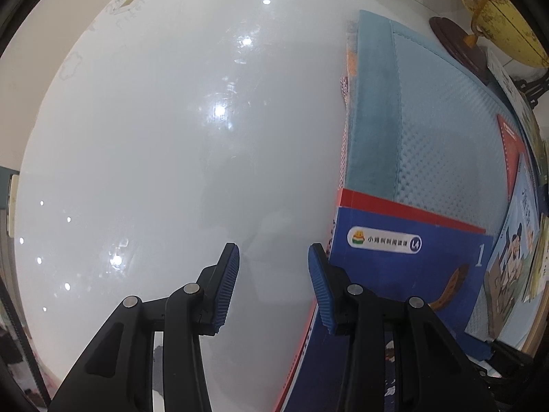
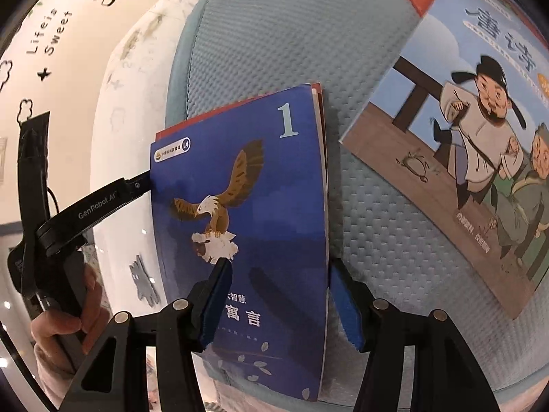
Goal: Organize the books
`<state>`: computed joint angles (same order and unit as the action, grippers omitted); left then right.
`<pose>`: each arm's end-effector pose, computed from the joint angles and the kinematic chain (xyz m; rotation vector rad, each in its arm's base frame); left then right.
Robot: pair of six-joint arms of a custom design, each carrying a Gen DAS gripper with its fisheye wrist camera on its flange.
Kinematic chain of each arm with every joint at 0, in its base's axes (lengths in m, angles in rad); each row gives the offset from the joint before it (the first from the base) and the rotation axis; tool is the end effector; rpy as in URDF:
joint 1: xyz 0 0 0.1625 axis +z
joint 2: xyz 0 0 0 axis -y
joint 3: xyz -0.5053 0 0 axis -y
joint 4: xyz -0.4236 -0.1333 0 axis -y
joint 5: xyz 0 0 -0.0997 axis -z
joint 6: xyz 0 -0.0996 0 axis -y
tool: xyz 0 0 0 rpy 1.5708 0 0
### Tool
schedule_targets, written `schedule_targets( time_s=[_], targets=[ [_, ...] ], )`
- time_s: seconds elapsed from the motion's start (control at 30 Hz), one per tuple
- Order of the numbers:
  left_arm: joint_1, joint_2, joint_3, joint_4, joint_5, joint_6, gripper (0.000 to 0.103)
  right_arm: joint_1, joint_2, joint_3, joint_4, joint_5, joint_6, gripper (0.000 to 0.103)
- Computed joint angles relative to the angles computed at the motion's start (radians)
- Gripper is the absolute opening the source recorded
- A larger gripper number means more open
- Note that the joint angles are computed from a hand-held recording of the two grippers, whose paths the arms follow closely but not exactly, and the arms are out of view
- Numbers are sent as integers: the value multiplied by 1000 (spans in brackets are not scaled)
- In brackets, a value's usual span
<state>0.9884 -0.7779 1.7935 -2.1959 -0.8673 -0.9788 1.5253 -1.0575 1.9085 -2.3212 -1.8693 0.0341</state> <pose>-0.1905 -0.6487 0.0490 -0.2973 2.3522 -0.2785 0.0758 -0.6211 0.1794 -0.0915 -2.8389 -0.1454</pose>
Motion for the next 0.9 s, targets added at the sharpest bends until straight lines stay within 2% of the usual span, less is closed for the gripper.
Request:
schedule_targets(
  time_s=[0.23,0.3,0.43,0.57,0.63,0.7,0.77,0.83,0.9],
  targets=[
    [45,21,-67,-18,14,62,39,13,-5,-6,-5,-30,7,57],
    [43,28,-113,13,13,64,39,13,-2,-10,-5,-32,8,57],
    [36,43,-132,20,28,67,39,7,2,-17,-1,-16,20,57],
    [36,53,-158,35,46,74,39,-1,-13,-21,-3,2,-25,57],
    [1,52,-168,85,87,64,39,-17,-54,-7,8,45,-59,57],
    [-24,50,-163,53,95,118,39,-48,-113,19,-16,130,-122,57],
    [-49,53,-156,-4,91,177,39,-76,-175,47,-64,155,-173,57],
    [-67,86,-177,-54,67,269,40,-111,-226,66,-109,146,-186,57],
    [-75,151,-261,-37,22,370,40,-152,-260,79,-147,91,-152,57]
  ],
)
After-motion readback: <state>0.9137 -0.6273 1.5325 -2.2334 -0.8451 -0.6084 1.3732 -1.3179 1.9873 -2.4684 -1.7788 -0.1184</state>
